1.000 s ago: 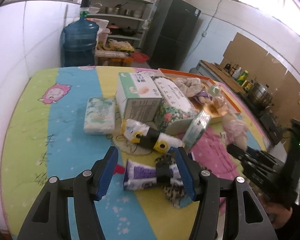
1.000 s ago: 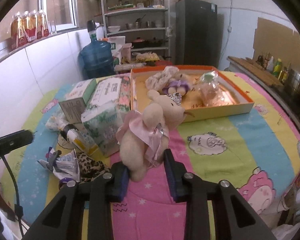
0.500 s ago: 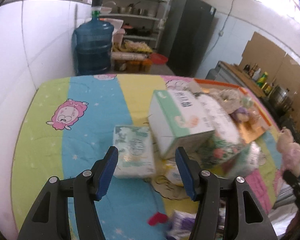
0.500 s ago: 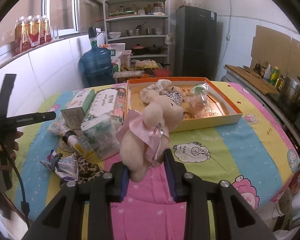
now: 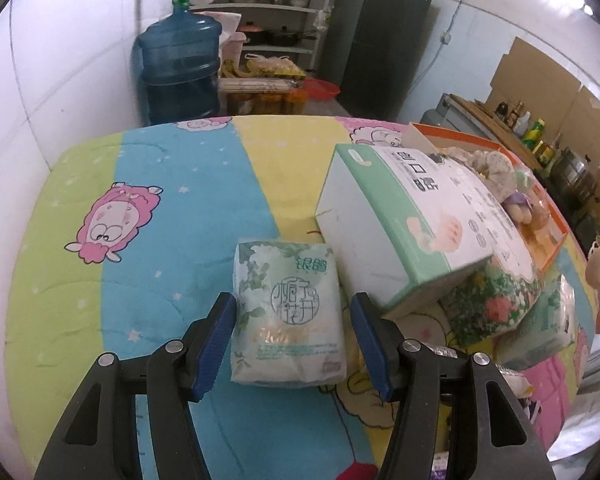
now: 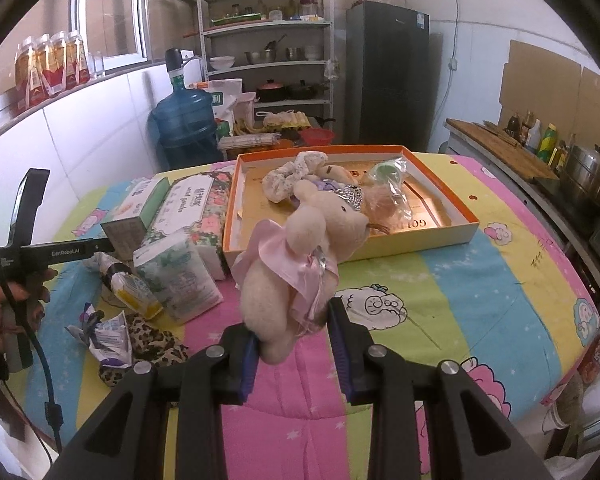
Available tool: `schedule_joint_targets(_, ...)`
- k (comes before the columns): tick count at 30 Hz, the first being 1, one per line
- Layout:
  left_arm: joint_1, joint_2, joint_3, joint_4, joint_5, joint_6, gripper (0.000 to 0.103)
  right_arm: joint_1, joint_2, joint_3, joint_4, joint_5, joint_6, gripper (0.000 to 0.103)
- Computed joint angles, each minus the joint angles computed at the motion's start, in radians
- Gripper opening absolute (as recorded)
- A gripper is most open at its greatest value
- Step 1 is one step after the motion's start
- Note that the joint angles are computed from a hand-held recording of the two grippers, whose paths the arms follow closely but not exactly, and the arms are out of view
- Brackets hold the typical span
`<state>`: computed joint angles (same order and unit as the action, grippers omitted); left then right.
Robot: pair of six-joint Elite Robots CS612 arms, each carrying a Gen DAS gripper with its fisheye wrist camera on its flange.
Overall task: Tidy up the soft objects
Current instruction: 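Grasp the white flower-print tissue pack with the left tool while the right tool holds the bear, then carry the tissue pack and bear with both tools over the box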
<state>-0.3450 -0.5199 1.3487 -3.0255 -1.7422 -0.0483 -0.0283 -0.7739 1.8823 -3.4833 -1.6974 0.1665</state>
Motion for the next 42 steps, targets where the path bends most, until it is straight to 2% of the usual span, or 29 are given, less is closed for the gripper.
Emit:
schedule_joint_targets(4, 0.001, 0.008, -0.018, 0.022, -0.011, 0.001, 0.062, -0.001, 0.000, -0.005, 0.007, 0.002, -0.007, 0.033)
schedule_joint_targets(10, 0.007, 0.023, -0.066, 0.112, -0.030, -0.025, 0.066, -0.001, 0.002, -0.012, 0.019, 0.013, -0.008, 0.033)
schedule_joint_targets(12, 0.005, 0.022, -0.058, 0.098, -0.018, -0.014, 0.060, 0.000, 0.003, -0.014, 0.020, 0.013, -0.013, 0.033)
schedule_joint_targets(13, 0.005, 0.021, -0.055, 0.091, -0.020, -0.007, 0.052, 0.000, 0.002, -0.015, 0.021, 0.013, -0.015, 0.033)
schedule_joint_targets(20, 0.009, 0.005, -0.004, 0.021, -0.005, 0.021, 0.045, 0.003, 0.001, -0.013, 0.020, 0.011, -0.003, 0.033)
schedule_joint_targets(31, 0.024, -0.055, 0.104, -0.156, 0.004, -0.036, 0.044, 0.018, -0.004, -0.010, -0.017, 0.009, -0.017, 0.033)
schedule_joint_targets(36, 0.030, -0.089, 0.144, -0.212, -0.064, -0.018, 0.044, 0.027, -0.009, -0.008, -0.038, 0.006, -0.019, 0.033)
schedule_joint_targets(42, 0.017, -0.132, 0.200, -0.283, -0.124, -0.008, 0.044, 0.037, -0.020, 0.004, -0.074, -0.015, -0.024, 0.033)
